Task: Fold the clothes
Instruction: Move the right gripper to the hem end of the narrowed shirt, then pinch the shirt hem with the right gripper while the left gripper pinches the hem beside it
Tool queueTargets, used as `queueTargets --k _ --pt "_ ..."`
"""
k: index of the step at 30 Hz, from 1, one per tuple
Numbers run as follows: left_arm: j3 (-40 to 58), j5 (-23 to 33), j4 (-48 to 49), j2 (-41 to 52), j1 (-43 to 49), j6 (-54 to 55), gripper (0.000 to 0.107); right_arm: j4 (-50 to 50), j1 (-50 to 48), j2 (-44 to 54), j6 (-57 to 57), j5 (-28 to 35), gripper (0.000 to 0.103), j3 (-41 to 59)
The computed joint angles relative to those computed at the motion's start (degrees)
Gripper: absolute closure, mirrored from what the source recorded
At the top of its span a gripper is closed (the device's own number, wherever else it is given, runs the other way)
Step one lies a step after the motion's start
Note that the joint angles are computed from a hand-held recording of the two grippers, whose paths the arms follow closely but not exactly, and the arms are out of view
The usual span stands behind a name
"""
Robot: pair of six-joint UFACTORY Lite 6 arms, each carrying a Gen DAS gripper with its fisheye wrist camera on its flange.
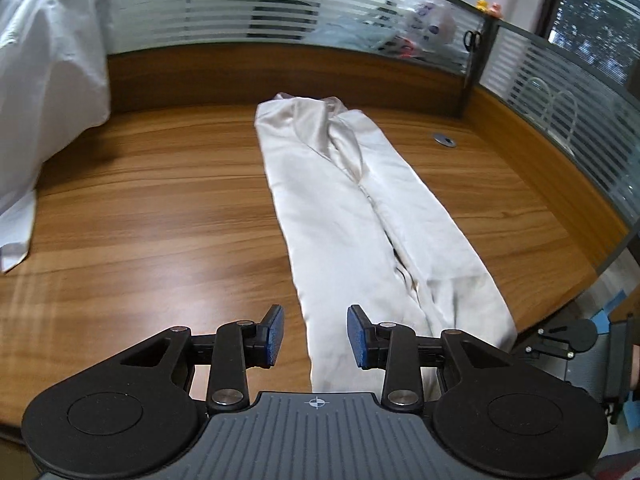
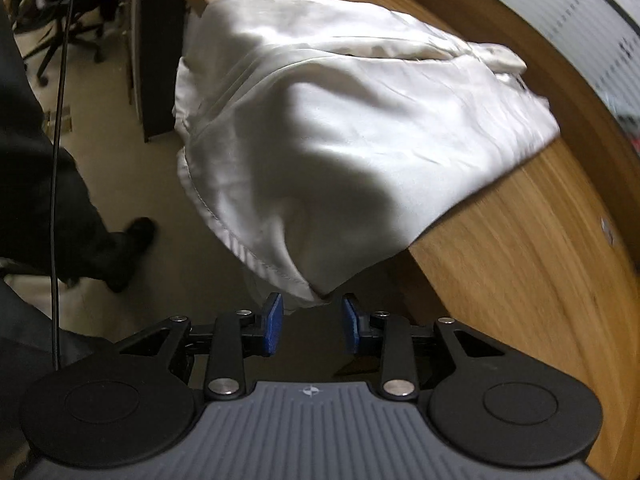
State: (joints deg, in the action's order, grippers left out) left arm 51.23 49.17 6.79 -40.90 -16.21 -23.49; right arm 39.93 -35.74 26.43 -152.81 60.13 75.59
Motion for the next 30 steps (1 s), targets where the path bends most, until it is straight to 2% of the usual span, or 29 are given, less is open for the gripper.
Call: queueTargets --k 3,4,5,6,8,12,19,27,30 --pt "0.34 3.37 6.52 -1.81 -5.66 -8.05 0.070 0.11 0.61 1.13 -4.88 -0.36 0.068 -0.17" --pt "0.55 4.51 8.52 -2.23 -7.59 -10.35 0.070 0.00 0.86 1.47 -5.94 -0.52 0.076 -0.20" --pt "0.73 5.66 10.50 -2.56 -9.60 -12.37 0.070 -0.18 1.14 1.87 -5.67 -0.62 0.096 0.00" --pt "0.81 6.74 12.32 -2.82 -11.48 -14.10 0.070 -0.36 1.43 2.29 -5.39 -0.71 0.098 0.21" --pt "0.68 8.36 14.52 -3.52 -13.98 -15.65 0.070 -0.85 1.79 3.35 -2.44 -0.20 0.099 1.48" --pt "-1.28 10.98 17.95 -5.70 -18.82 -17.99 0.070 -3.82 1.73 5.86 13.26 3.68 0.100 7.18" --pt "-6.70 12.08 19.74 -9.70 -24.58 -22.32 0.070 -3.23 -6.58 3.63 32.12 12.27 0.100 9.13" --pt "-11.07 8.81 14.84 -12.08 -22.98 -17.44 0.070 -4.87 -14.88 -0.51 29.99 14.30 0.101 5.19" --pt "-12.45 7.62 12.45 -13.26 -20.92 -13.51 0.070 -9.63 -13.46 -1.79 28.09 13.29 0.101 3.73"
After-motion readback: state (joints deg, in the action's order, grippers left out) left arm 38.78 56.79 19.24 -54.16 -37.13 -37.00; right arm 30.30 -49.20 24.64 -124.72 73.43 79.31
